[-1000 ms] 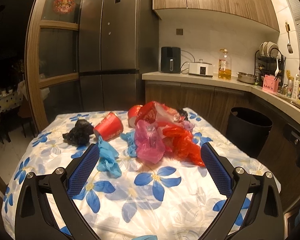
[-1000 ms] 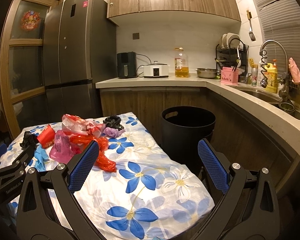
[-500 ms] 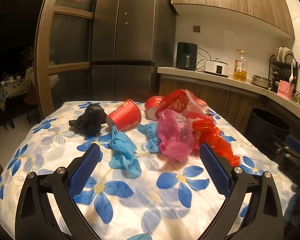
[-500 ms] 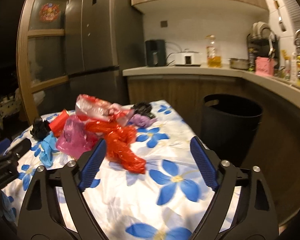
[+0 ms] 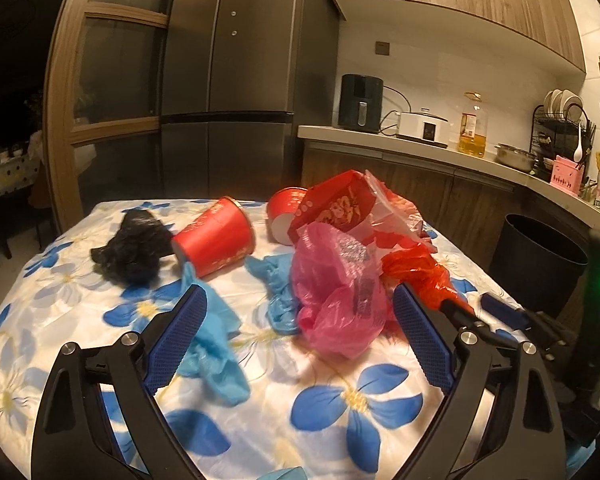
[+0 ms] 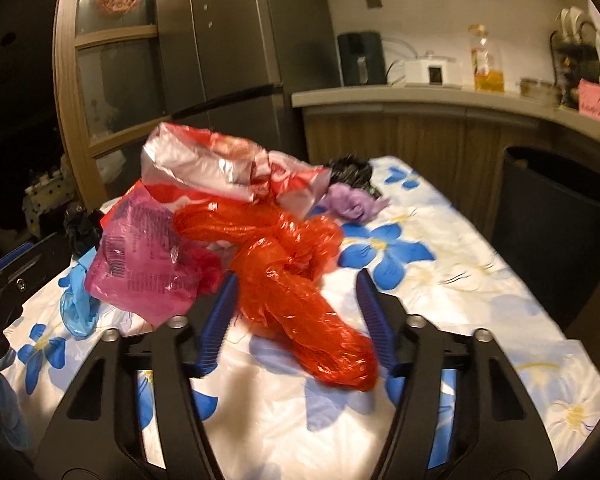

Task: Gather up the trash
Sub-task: 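Grasp the pink bag with the left tool while the right tool grasps the orange bag, then lift both bags and carry them over the black trash bin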

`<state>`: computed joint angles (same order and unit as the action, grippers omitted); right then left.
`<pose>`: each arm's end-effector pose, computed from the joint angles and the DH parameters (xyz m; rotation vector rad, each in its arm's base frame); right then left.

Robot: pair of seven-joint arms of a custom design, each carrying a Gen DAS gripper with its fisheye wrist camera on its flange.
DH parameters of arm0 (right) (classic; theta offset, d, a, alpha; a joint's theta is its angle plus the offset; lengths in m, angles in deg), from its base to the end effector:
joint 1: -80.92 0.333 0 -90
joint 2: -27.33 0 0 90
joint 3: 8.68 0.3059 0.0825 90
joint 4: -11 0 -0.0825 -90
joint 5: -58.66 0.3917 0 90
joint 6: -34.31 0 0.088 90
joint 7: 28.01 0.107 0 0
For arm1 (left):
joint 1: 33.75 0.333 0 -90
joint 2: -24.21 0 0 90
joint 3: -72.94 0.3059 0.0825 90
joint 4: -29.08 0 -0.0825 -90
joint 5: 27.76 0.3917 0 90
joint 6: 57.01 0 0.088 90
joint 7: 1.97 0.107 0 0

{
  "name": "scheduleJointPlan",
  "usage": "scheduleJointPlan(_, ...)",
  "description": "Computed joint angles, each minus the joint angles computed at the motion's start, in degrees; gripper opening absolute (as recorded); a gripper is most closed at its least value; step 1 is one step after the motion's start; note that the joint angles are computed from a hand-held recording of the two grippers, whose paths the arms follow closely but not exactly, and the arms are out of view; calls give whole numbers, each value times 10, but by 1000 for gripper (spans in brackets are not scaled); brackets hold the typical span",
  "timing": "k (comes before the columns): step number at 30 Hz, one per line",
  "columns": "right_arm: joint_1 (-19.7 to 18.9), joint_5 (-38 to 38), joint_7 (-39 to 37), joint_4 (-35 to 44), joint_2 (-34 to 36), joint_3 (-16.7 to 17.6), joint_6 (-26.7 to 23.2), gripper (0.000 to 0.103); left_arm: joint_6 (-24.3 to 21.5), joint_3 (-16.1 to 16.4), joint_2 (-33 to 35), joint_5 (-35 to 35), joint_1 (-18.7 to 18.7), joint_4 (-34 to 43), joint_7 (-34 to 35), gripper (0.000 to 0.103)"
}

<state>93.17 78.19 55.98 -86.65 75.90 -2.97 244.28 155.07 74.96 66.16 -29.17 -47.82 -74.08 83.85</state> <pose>0.6817 0.1595 0.2201 -1.4732 1.5641 -0.7586 0.6749 -0.1456 0.2707 -1.4319 1.6353 -1.1398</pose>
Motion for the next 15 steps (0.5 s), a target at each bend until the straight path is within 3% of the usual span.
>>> scheduleJointPlan(5, -39, -59, 18, -10, -3, 32, -19, 18, -40, -10, 29, 29, 8, 56, -5, 87)
scheduleJointPlan(7, -43, -72, 20, -30, -13, 34, -7, 14, -82, -21, 39, 52, 19, 81, -18, 75)
scheduleJointPlan(11, -39, -77, 19, -77, -40, 26, 13, 13, -153, -54, 54, 109, 52, 116, -53, 61)
scheduleJointPlan(15, -36, -74, 21, -132, -72, 19, 43, 12, -176, -80, 57, 156, 78, 120, -78, 30)
